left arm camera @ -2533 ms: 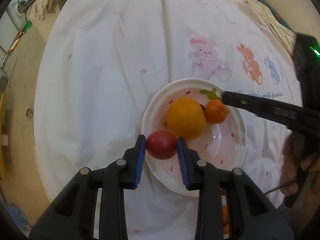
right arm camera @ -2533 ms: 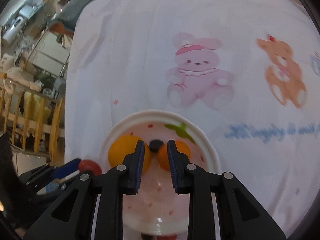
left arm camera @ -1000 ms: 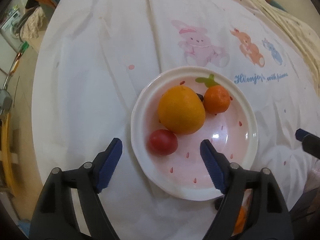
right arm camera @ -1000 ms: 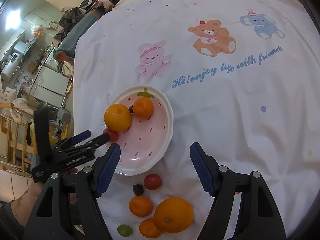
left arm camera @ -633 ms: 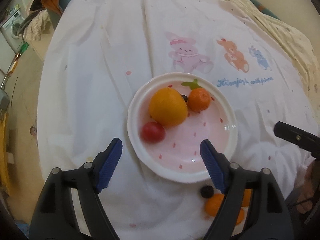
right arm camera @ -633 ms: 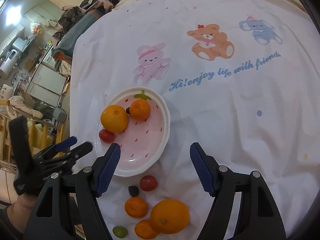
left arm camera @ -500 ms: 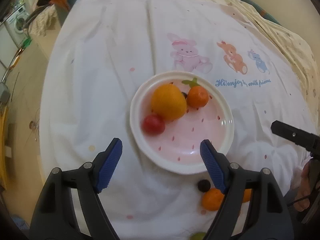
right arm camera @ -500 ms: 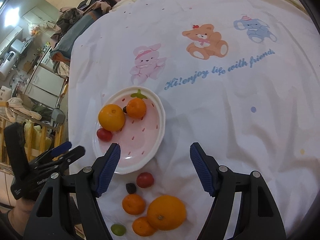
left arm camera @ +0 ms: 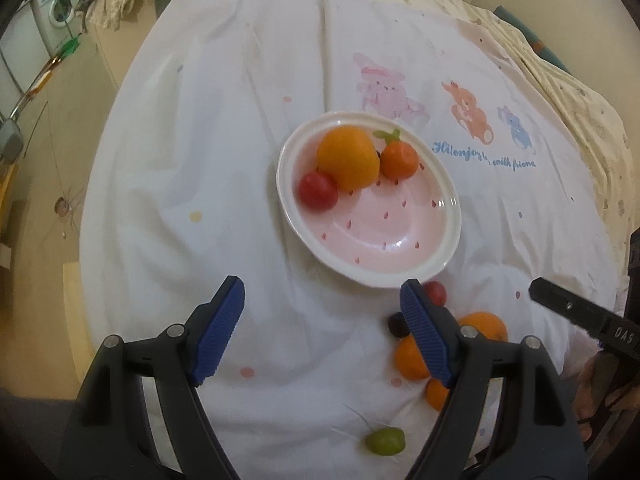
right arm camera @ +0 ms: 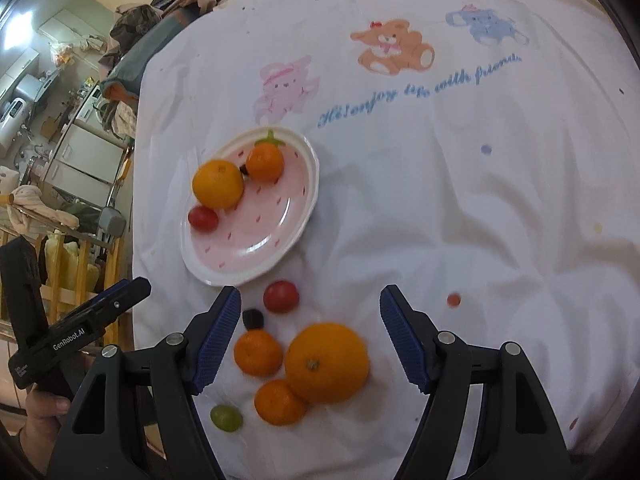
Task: Organize fruits
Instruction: 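Reach the left tool to a dark cherry tomato on the sheet and grasp it, then grasp the large orange with the right tool while the left tool holds the dark tomato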
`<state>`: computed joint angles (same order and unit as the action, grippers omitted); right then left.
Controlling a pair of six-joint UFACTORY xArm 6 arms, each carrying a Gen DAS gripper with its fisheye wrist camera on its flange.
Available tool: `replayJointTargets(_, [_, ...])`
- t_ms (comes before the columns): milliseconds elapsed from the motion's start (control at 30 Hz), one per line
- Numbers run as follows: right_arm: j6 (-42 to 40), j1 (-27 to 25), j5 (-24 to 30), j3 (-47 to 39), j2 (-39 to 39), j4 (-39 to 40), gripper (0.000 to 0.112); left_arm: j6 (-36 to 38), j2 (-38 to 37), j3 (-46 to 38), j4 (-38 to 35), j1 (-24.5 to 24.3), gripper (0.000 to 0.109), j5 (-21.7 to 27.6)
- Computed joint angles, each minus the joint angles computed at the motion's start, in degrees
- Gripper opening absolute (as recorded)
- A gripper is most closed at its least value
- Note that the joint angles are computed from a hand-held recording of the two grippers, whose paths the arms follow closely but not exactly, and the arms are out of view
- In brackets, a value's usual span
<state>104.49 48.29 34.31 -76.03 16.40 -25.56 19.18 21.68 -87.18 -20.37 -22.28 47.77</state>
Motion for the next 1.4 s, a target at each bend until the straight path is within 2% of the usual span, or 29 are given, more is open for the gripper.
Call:
replayJointTargets(233, [2.26, 0.64, 0.98, -0.98, 0.80, -0.09, 0.075, -1.77, 0.29, 1.18, 4.26, -1.31, 0.077, -0.01])
replayJointTargets(300, [3.43, 0.64, 1.12, -0.46, 0.33, -0.73, 0.075, -2.71, 1.79, -0.82, 3.72, -1.72, 0.077, 2.91])
replayJointTargets(367, [5.28, 0.60, 1.09, 0.99, -0.80, -1.49, 0.075, -4.82, 4.44, -4.75, 3.64, -2.44, 0.076, 8.87])
replayJointTargets(500, [11.23, 0.10, -1.01, 4.66, -3.36, -4.56, 0.075, -9.39, 8.65, -10.56, 3.74, -4.02, 0.056, 17.38])
replayJointTargets(567, [13.28, -0.11, -1.75, 5.74, -4.19, -5.82, 0.075, -11.75, 10.07, -11.90, 3.97, -4.87, 0.052, 18.58])
replayJointTargets(633, [15.25, -0.29, -2.28, 6.75, -5.04, -7.21, 0.075, -13.49, 11.03, -12.70, 4.89, -5.57, 0.044, 18.57])
replayJointTargets(700, [16.62, -0.45, -2.95, 7.54, -5.63, -8.18, 0.075, -14.94, 12.37, -13.91, 5.23, -6.15, 0.043, 19.40])
replayJointTargets(800, [17.46, -0.77, -3.87, 8.51, -6.21, -8.71, 0.075, -15.90, 13.82, -15.15, 5.59, -6.75, 0.031, 20.38])
replayJointTargets(933, [18.13, -1.07, -4.66, 8.72, -6.29, -9.27, 0.075, -17.02, 14.06, -14.69, 6.08, -7.55, 0.027, 19.52])
replayJointTargets(1000, [18.35, -1.18, -4.93, 8.65, -6.29, -9.61, 0.075, -17.12, 13.95, -14.42, 6.96, -7.96, 0.019, 18.95])
replayJointTargets(1200, [17.89, -1.14, -4.60, 8.09, -6.05, -9.68, 0.075, -15.11, 12.17, -13.43, 6.57, -7.33, 0.019, 18.97])
replayJointTargets(1400, [17.09, -1.11, -4.43, 7.74, -5.55, -8.58, 0.075, -8.11, 6.24, -9.29, 6.96, -5.25, 0.019, 16.73])
